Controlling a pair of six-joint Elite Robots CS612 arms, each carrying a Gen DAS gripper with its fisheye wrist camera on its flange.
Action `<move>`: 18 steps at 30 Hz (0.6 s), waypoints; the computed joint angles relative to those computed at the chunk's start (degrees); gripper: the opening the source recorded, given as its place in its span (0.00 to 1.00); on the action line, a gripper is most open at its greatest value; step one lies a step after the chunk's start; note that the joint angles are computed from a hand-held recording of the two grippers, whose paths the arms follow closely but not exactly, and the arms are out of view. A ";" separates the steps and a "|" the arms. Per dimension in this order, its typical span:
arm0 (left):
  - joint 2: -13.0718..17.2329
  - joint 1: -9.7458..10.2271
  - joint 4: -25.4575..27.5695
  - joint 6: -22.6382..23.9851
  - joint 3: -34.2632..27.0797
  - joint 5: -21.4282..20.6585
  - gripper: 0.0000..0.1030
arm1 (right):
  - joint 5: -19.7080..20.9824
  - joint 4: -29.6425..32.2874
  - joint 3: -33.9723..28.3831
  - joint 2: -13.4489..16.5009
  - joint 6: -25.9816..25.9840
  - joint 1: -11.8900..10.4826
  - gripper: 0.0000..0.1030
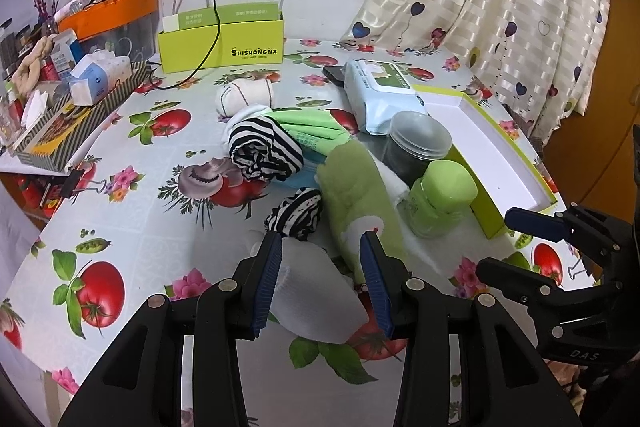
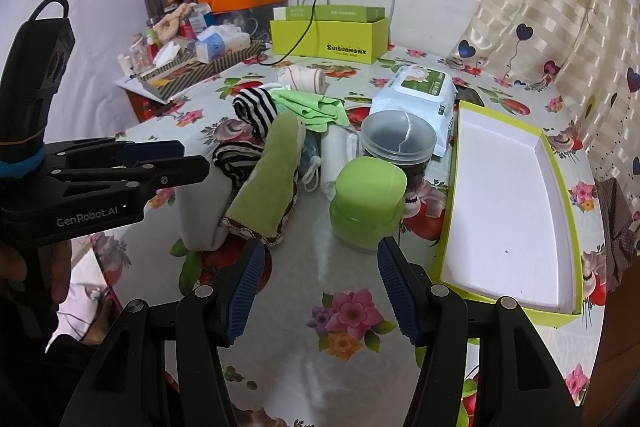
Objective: Organize soft objects
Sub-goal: 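Hover the left gripper over the white sock and the right over the green rabbit sock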
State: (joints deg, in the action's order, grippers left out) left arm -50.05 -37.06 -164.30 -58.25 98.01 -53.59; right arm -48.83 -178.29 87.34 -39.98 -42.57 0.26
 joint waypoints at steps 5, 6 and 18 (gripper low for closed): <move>-0.07 0.00 -0.18 -0.24 0.21 0.08 0.41 | 0.07 0.03 0.00 0.02 -0.05 -0.02 0.57; -0.10 0.00 -0.20 -0.35 0.27 0.17 0.41 | 0.05 -0.02 0.02 0.01 -0.04 0.00 0.57; -0.18 -0.02 -0.09 -0.79 0.44 0.07 0.41 | 0.14 -0.05 0.00 -0.03 0.11 0.09 0.58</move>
State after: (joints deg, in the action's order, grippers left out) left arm -50.23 -37.08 -164.40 -59.04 98.46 -53.53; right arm -48.69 -178.35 87.34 -40.00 -42.46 0.35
